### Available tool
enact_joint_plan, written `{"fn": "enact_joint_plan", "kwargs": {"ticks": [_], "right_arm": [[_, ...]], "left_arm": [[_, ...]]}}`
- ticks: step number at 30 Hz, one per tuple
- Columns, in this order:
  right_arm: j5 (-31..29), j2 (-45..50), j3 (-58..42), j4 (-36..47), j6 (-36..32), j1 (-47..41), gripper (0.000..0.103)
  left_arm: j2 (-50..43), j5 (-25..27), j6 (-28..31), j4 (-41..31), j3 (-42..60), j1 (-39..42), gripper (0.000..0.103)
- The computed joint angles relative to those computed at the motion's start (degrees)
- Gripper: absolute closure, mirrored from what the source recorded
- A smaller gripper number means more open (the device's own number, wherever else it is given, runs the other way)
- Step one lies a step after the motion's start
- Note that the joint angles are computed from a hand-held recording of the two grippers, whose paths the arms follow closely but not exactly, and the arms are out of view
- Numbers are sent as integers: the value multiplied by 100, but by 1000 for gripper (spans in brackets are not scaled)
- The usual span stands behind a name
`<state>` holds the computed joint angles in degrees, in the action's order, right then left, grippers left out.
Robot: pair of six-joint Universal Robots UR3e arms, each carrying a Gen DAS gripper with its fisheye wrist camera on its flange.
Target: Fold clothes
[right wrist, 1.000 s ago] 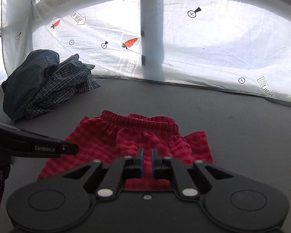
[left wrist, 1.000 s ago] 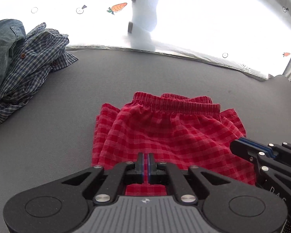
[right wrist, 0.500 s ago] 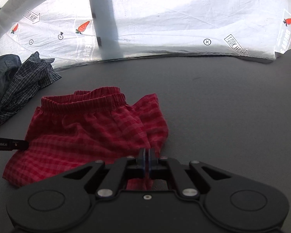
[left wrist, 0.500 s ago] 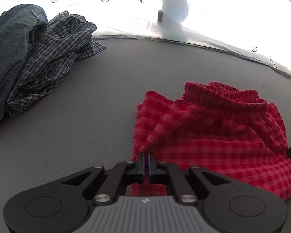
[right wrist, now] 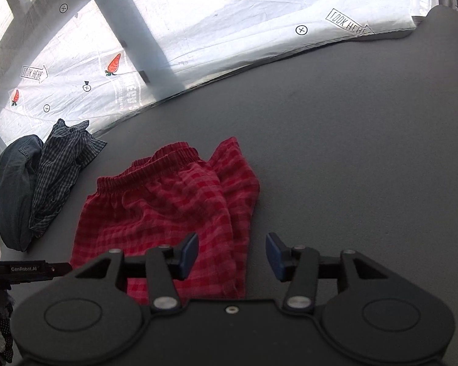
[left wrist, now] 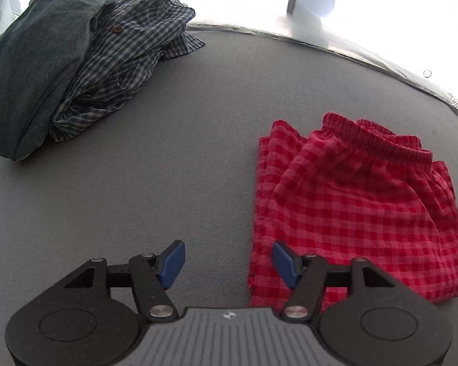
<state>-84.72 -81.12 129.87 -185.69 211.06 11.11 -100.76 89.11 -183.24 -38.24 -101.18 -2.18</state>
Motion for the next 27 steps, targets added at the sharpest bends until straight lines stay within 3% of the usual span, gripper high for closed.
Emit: {"fn": "enact_joint_plan", "kwargs": {"ticks": [8,19,23,27], "right_arm": [[348,440,-244,-108,129,-59,52],[674,1164,-624,-519,112,-363,51],[288,1255,-923,-299,-50,-196,51],[359,1295,-944,-268,-2,-252,50]], "left_arm": [[-249,-522,73,-5,77,160,37],[-460,-651,435,92,216,160,34],[-500,-889,421,70,270,226,35],[-613,-878,412,118,368,174,35]]}}
